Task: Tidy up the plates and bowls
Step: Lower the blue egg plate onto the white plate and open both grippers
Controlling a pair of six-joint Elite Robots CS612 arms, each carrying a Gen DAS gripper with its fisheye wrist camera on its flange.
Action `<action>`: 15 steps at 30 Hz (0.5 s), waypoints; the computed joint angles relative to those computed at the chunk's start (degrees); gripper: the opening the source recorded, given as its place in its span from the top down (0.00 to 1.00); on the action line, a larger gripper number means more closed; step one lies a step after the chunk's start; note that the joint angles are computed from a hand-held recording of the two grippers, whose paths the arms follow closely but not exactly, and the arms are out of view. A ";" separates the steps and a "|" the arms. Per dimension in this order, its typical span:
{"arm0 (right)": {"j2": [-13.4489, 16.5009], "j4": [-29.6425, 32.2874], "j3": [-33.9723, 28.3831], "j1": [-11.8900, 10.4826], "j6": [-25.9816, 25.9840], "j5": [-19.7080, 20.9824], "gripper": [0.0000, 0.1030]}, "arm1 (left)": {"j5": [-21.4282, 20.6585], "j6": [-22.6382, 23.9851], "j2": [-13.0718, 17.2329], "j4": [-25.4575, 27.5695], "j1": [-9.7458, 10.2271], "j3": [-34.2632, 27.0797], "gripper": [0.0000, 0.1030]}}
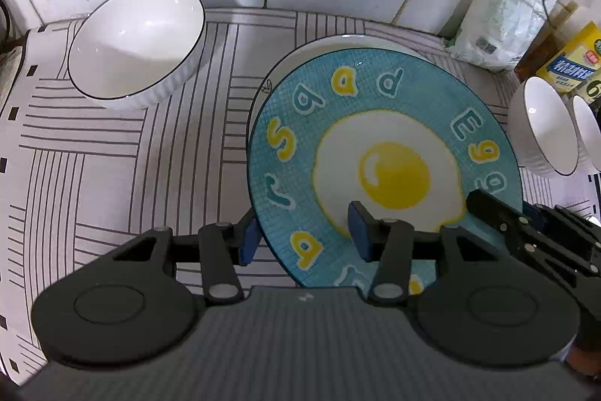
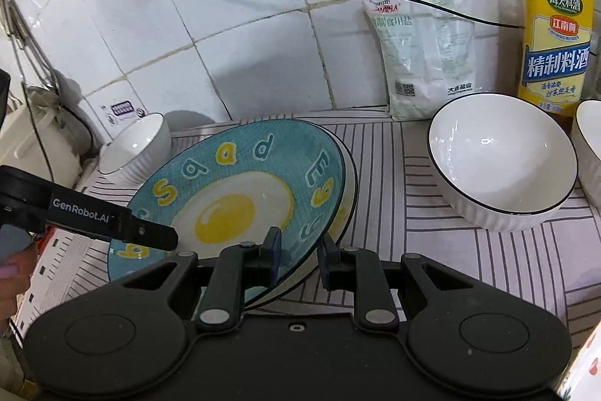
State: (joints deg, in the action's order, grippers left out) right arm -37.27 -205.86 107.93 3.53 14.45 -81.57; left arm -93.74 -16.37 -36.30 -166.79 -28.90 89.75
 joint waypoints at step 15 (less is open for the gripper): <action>-0.14 6.20 -3.28 4.83 -4.56 -16.23 0.68 | 3.63 -0.94 0.30 -0.03 -1.09 0.37 0.62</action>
State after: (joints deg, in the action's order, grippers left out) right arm -37.41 -199.66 104.65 8.36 9.89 -97.79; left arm -90.11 -17.30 -36.00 -166.82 -29.99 90.13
